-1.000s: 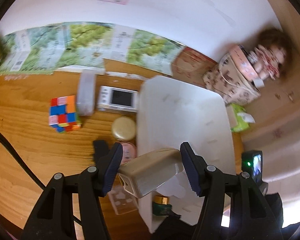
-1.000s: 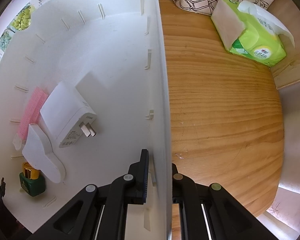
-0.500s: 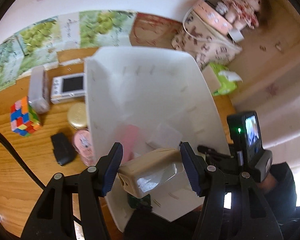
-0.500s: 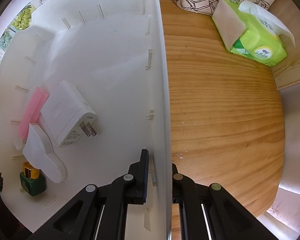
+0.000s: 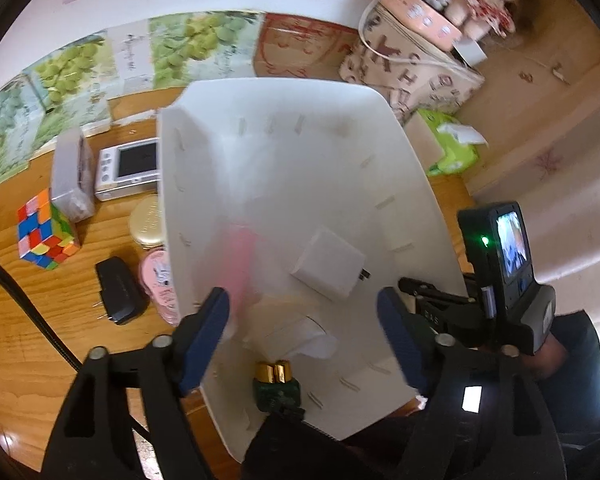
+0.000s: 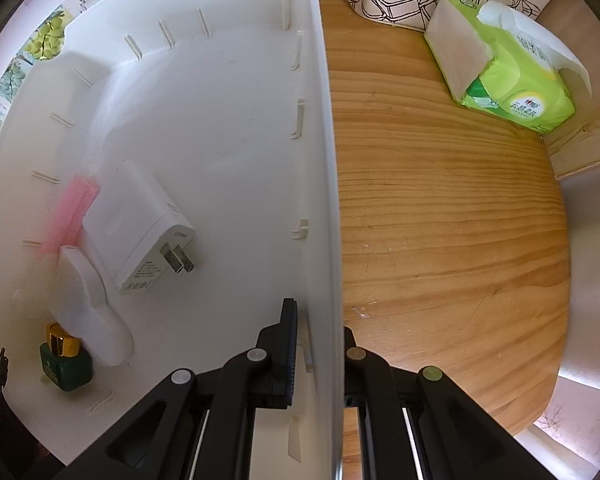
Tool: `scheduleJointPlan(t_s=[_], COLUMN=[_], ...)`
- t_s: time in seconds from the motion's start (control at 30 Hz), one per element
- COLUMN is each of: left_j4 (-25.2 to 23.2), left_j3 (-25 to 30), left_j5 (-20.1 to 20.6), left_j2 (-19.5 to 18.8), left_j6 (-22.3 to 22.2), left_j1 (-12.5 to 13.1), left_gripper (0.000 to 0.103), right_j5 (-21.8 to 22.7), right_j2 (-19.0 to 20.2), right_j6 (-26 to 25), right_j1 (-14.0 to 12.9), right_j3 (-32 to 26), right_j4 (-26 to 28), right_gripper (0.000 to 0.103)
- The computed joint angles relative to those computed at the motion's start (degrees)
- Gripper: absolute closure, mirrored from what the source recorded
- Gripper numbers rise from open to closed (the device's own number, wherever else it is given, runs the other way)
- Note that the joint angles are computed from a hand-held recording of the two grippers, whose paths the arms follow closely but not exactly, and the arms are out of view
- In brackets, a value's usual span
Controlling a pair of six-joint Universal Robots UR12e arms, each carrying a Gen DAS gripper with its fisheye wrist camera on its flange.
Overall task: Organize rigid objects
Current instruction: 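Carry the beige adapter into the bin and open the left tool, then move the left tool back to the black charger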
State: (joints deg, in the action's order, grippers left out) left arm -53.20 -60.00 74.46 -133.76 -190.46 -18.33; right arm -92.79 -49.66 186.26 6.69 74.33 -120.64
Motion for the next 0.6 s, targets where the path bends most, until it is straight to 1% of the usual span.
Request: scheduleJointPlan(t_s=[0.2,0.37,0.6], left_j4=[2.70,5.00,8.75], left_j3=[-1.73,-3.30,-6.67], left_j5=[1.80,3.88,6.46], left_j2=[0.69,1.44,2.84], left_j6=[-4.38,-6.35,-13.95], left_j1=[0.78,1.24,2.67], left_gripper=[0.021,0.021,0.021], right_j5=[-0.14,-0.25,-0.27], right_j2=[0.12,0.23,0.12], right_j6=[-0.04,-0.16,0.08], right_j1=[0.12,0.19,0.27], right_j3=[-0.30,-0.51,-0.04], right_j4=[0.31,0.57,-0.28], right_gripper=[0.093,0.093,0.092])
